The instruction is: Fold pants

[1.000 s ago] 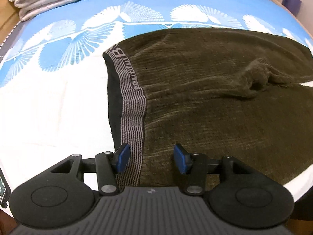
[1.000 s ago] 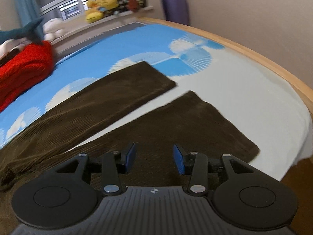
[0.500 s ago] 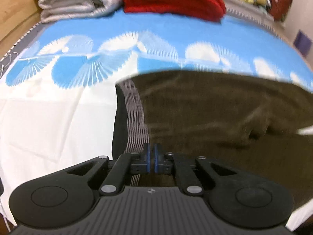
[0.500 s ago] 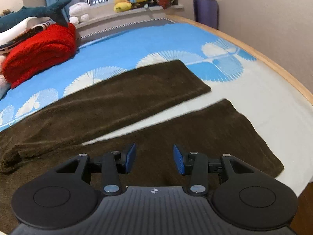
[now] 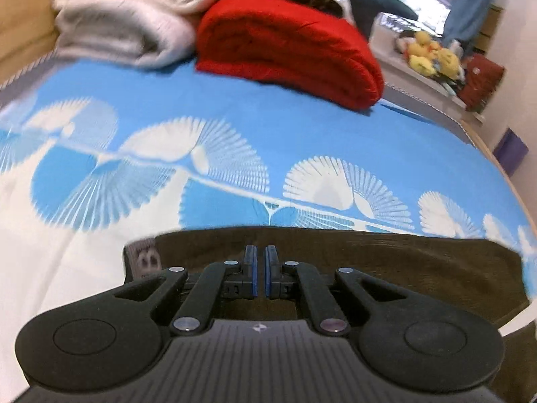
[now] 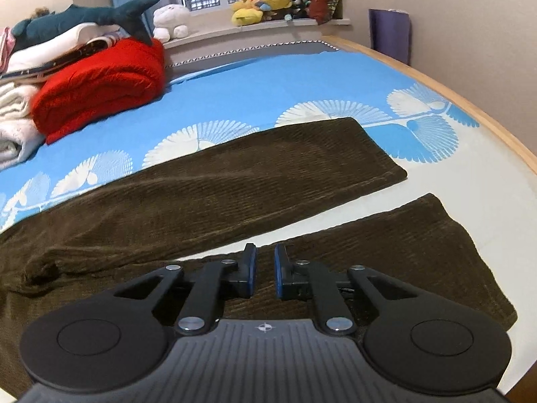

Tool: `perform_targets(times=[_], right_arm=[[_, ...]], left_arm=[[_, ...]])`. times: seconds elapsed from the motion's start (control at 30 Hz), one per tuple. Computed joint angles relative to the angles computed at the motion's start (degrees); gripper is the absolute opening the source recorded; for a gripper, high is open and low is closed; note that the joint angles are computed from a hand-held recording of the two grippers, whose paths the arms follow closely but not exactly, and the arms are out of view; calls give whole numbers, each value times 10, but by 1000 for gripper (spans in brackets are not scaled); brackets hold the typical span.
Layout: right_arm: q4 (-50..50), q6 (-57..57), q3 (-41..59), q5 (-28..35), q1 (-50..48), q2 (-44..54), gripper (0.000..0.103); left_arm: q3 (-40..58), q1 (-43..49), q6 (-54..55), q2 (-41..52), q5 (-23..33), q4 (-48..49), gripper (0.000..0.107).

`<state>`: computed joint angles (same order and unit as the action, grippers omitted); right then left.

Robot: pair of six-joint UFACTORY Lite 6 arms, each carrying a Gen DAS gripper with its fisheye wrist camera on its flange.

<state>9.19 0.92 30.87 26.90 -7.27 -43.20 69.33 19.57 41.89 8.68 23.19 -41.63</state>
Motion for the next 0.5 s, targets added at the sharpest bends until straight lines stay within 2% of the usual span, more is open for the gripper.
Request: perform_targets(times=[0.07,0.13,0.23,0.27,0.37,0.43,0.5], right_arm=[[-5,-7,-2,1,0,-3,12],[-1,-21,-2,1,-7,-1,12],[2,-32,5,0,-22,19,12],[-10,-21,10,3,-25,33,12],[-71,34,35,25,-21,108,12],[-98,53,53,48,-15,163,12],[-113,61,68,62,-9,200,12]], left_arm=[[8,1,66,49,-10,-44,4],[46,-7,45,91,-37,-12,5],[110,-1,70,161,-47,-50,7],[127,0,60,180,-47,-42,12],[183,-16,-4,245,-68,42,56],[194,-21,45,266,-85,19,67],[218,-28,44,293,-93,40,77]])
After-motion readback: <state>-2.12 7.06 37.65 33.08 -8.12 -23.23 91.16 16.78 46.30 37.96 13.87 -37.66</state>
